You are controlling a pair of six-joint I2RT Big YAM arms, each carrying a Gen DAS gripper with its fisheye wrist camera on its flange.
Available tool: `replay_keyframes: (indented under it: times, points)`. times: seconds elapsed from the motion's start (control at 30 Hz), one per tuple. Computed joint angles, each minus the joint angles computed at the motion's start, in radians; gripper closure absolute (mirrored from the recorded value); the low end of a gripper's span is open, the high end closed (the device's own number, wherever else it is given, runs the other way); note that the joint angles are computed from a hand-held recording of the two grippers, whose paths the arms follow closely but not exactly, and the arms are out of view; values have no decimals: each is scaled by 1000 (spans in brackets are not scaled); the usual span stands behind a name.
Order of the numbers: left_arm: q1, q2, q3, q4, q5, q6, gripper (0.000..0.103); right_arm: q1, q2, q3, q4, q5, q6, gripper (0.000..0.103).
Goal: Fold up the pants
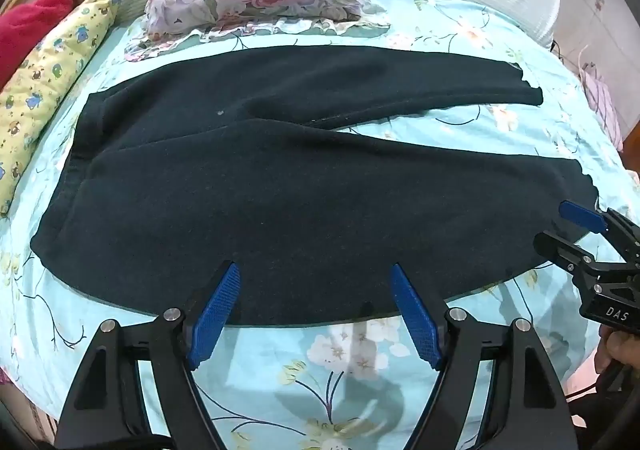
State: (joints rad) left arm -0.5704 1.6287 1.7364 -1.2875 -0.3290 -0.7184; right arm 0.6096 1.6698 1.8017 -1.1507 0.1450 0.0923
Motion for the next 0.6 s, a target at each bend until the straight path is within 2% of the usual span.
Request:
replay_keyframes:
  times: [0.6]
  points:
    - [7,7,8,-4,17,7,25,-3,10,22,-22,-7,22,22]
